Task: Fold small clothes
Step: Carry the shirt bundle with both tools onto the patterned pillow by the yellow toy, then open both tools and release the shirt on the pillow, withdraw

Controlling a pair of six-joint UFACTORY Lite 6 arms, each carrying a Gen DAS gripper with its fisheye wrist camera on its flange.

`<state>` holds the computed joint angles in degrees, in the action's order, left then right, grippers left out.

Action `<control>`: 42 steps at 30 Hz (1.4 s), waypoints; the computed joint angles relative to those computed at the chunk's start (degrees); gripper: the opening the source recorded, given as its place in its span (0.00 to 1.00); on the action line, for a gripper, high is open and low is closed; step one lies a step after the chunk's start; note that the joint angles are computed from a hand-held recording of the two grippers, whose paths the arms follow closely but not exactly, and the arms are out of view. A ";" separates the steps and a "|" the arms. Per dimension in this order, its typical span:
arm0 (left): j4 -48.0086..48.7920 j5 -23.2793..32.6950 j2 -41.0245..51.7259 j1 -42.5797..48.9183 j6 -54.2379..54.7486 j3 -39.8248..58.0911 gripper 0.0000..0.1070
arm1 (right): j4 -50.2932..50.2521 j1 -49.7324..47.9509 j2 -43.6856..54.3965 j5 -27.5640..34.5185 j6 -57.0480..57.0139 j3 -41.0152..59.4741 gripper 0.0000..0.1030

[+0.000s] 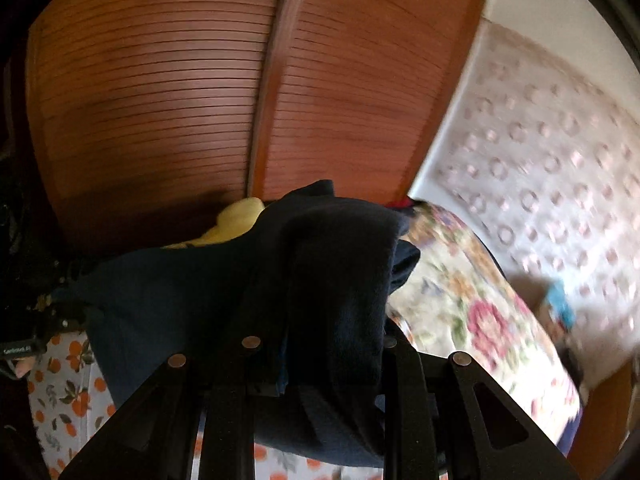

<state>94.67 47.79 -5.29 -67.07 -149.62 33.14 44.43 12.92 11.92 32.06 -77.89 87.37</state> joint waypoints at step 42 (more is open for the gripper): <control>-18.00 13.92 12.58 -19.37 11.65 11.96 0.81 | 53.72 -21.20 -50.12 0.91 -41.43 -74.94 0.82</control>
